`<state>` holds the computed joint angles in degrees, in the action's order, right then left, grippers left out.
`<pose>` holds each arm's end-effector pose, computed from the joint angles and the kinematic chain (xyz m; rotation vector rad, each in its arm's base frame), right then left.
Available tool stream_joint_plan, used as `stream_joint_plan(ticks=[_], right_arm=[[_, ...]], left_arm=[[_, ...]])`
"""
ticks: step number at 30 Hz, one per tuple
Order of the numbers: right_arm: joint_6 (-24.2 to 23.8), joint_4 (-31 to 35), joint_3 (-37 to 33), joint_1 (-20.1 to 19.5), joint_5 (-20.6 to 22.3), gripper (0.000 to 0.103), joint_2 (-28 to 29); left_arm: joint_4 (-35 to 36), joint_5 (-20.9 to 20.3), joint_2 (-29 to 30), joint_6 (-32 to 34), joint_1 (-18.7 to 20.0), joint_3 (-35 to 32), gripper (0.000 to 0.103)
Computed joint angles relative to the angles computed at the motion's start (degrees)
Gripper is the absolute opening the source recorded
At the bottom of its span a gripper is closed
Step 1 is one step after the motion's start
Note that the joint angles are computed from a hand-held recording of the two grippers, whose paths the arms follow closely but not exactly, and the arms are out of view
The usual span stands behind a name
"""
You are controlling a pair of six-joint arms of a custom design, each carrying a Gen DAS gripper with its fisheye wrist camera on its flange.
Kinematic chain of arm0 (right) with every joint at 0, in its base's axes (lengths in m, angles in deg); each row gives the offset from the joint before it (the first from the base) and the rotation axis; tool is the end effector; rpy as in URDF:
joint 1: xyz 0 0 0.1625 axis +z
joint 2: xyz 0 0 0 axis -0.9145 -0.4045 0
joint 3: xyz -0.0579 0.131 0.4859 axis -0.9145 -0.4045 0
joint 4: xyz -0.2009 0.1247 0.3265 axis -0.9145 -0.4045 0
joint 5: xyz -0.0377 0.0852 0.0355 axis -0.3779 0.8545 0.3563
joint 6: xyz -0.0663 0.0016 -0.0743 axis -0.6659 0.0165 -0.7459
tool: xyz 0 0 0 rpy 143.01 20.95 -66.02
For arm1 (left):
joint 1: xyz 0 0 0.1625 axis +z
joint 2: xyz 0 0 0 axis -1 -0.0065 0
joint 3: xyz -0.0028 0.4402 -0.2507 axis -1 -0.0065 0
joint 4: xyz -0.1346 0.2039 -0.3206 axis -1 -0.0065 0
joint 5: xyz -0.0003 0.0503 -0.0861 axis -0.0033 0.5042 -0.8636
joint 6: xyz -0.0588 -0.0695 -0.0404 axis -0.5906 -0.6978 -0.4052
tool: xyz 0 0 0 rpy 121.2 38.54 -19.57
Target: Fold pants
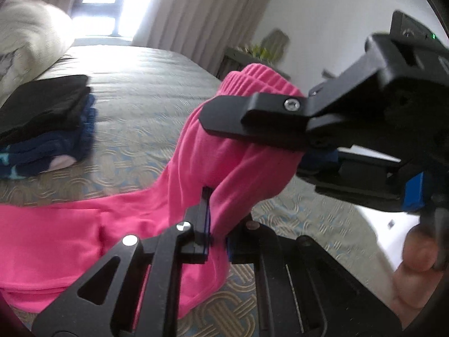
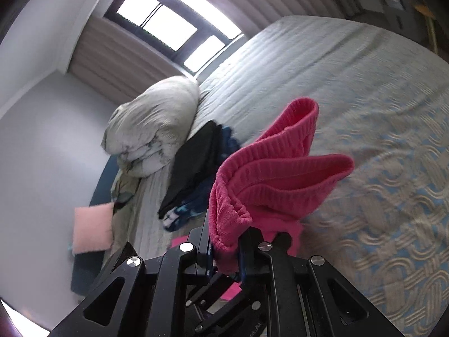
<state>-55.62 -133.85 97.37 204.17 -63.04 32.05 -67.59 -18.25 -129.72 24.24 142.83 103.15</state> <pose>0.5326 -0.3586 0.1018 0.2015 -2.9371 0.9437 -0.0923 -0.3978 0.4446 0.7799 2.7624 -0.9880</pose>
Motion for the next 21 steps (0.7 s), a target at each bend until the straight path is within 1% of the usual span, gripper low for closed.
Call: stream_joint_plan(ticks=[3,8,14,16,18,19,20,21], right_arm=[[-1.21,5.3,-6.46,1.68,1.08,0.013,3.57],[-2.31,14.41,-17.81,3.59,4.07,0.014,11.16],[-3.22,25.01,-30.97,4.86,9.07,0.016,21.79],[-4.03,27.62,-34.03,5.27,10.57,0.016,24.88],[-4.09,29.49,-36.02,5.49,12.1,0.016,27.4],[-3.89,30.43,-37.01,5.55,12.46,0.017,28.64],[-3.65,31.48,-37.81,5.53,12.53,0.017,29.56],[-2.88,32.67,-38.54,5.32,12.57,0.018,30.59]], left_arm=[[-0.1,-3.65,-2.49,-0.29,4.76,-1.64,0.01],[0.98,-7.94,-5.24,-0.39,13.2,-4.59,0.01],[0.66,-13.83,-7.74,0.69,26.32,-5.74,0.01],[0.84,-16.45,-8.13,0.75,30.88,-5.84,0.011],[1.01,-18.1,-7.99,1.0,34.42,-5.82,0.011],[1.1,-19.07,-7.54,0.91,36.49,-5.85,0.012],[1.66,-19.94,-7.28,0.41,37.89,-6.05,0.016],[3.3,-21.39,-6.35,-0.55,40.21,-6.86,0.018]])
